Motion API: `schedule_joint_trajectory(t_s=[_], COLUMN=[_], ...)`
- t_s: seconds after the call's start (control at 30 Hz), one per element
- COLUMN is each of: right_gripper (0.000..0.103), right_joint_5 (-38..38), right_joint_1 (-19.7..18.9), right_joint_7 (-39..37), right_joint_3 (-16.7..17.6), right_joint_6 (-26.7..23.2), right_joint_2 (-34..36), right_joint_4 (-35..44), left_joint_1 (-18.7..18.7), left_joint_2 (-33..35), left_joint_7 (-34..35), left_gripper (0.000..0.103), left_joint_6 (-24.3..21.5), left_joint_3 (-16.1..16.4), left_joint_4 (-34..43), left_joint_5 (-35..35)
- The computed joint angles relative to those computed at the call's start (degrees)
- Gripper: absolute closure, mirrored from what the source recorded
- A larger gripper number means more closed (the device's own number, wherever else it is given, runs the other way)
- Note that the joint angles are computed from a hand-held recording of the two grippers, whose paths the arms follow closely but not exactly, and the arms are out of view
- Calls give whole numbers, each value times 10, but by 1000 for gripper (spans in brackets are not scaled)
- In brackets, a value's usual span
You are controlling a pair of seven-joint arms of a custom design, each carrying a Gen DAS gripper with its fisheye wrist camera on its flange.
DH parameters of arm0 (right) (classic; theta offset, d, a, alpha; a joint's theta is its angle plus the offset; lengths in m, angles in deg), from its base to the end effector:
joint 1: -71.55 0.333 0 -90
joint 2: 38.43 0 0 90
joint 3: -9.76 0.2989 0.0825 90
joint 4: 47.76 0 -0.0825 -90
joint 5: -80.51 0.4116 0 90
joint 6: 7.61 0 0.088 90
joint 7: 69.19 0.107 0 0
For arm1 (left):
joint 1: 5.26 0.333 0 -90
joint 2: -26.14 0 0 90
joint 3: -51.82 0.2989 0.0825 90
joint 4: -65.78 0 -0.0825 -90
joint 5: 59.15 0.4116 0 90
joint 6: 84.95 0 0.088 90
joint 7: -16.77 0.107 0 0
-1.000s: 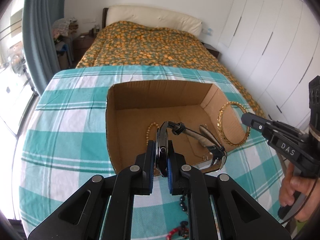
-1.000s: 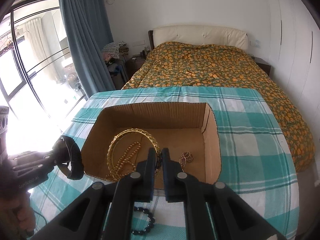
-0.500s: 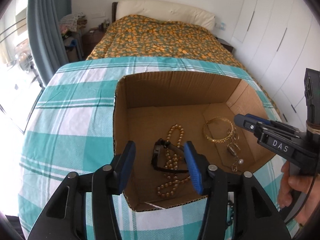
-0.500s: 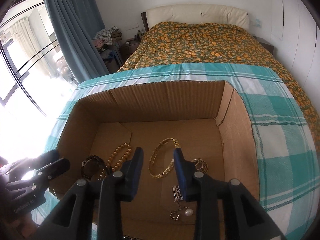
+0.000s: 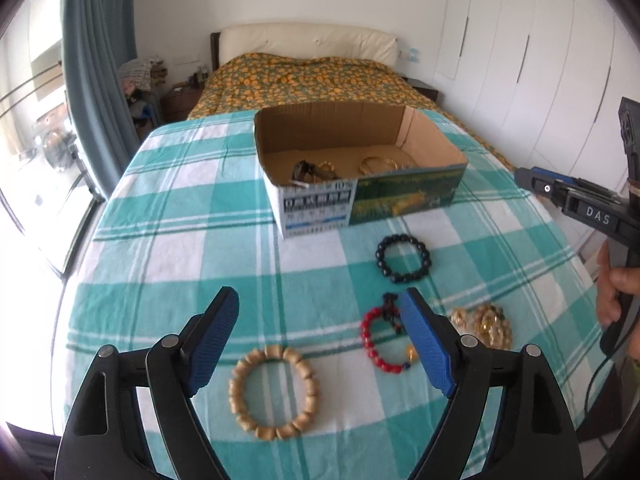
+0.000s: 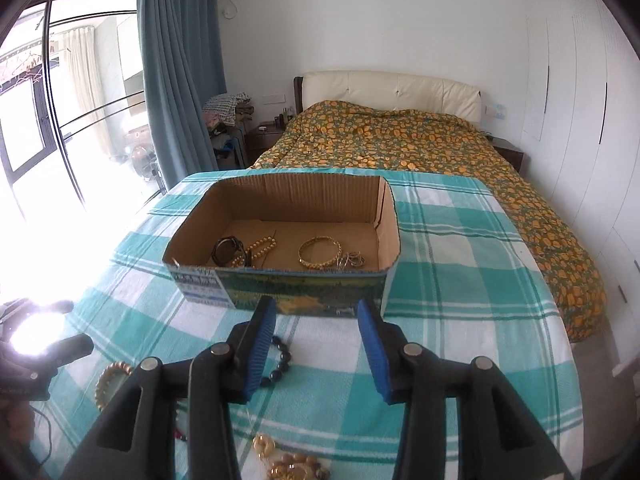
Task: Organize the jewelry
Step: 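Withdraw both tools from the box and pause over the bracelets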
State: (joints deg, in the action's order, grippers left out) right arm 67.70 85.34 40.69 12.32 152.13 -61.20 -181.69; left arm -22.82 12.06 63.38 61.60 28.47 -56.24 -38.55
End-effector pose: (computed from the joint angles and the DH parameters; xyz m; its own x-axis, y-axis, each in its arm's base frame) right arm 0.4880 0.1560 0.5627 0.1339 -0.9903 -0.0360 -0.6506 -0.0604 -0.7570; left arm 0.4132 -0.3847 0.5527 -0.2334 -0.9708 0.0562 -0.7274 0.1359 -0.6727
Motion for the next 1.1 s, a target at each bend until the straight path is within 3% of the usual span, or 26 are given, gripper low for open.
schedule_joint_trajectory(t_s=[0.17, 0.3, 0.4, 0.57, 0.87, 1.1], right_gripper=[59, 59, 59, 59, 59, 55], right_joint_5=[-9, -8, -12, -22, -52, -78], right_joint_1=[2, 17, 31, 43, 43, 38], right_joint_7=[66, 108, 125, 144, 180, 199], right_joint_3=[27, 41, 45, 46, 62, 78], right_joint_6=[-30, -56, -75, -68, -60, -60], right_joint_2=[-152, -233, -252, -263, -273, -266], right_joint_4=[-157, -248, -280, -306, -322, -319], left_joint_1=[-24, -19, -12, -6, -31, -36], left_joint_2=[-81, -96, -97, -79, -66, -59], left_joint_7=[-50, -99, -137, -162, -161, -157], left_gripper=[18, 18, 18, 17, 4, 0], left_joint_6=[0, 1, 4, -13, -16, -20], left_joint_3=[-23, -55, -71, -83, -64, -60], left_joint_4=[-111, -149, -165, -159, -159, -154], left_joint_5=[-37, -38, -26, 18, 34, 34])
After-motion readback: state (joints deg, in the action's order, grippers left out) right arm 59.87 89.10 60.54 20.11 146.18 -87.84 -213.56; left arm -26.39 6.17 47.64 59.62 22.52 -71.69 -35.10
